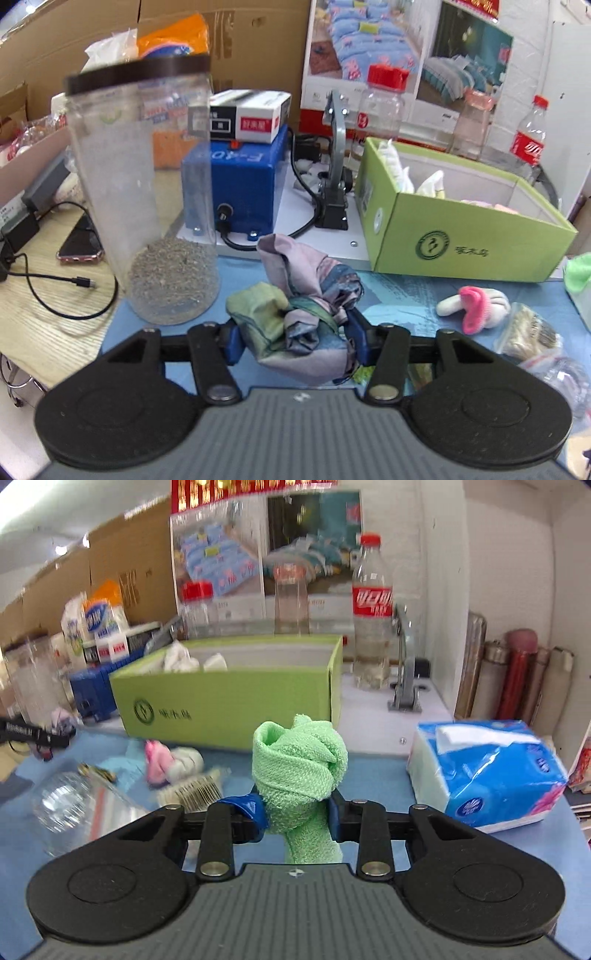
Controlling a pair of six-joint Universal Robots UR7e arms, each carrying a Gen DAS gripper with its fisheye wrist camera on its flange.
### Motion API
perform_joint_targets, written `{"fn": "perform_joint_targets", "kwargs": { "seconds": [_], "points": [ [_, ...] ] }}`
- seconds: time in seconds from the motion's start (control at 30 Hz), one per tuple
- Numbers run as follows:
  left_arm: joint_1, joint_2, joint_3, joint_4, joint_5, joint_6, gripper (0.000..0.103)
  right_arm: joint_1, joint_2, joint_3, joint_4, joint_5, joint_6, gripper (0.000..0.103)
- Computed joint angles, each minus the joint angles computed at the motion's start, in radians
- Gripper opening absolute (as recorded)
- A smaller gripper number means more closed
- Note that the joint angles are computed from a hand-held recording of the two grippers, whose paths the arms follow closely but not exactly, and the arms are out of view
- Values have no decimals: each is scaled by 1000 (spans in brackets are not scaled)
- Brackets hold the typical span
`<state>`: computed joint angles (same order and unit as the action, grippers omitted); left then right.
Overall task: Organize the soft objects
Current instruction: 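Lift the scarf bundle with the left tool while the right tool grasps the green towel, then release the scarf and green towel into the green box from both tools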
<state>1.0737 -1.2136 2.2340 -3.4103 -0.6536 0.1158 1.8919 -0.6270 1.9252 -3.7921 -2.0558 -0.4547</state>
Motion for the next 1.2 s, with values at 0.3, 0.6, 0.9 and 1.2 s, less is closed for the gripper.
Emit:
{"fn": "perform_joint_targets", "kwargs": {
  "seconds": [0.3, 0.6, 0.9, 1.2],
  "points": [
    [-42, 43, -165, 44, -114, 102, 53, 30, -11, -115, -3, 116, -69, 16],
    [-4, 311, -550, 184, -187, 202, 54, -2, 117, -499, 310, 138, -66, 17],
    [33, 417, -691, 303, -155, 158, 78, -37, 220, -677, 573, 89, 13, 28],
    [13, 351, -610, 237, -144, 139, 83, -17, 220, -640, 422, 62, -23, 46]
  ]
}}
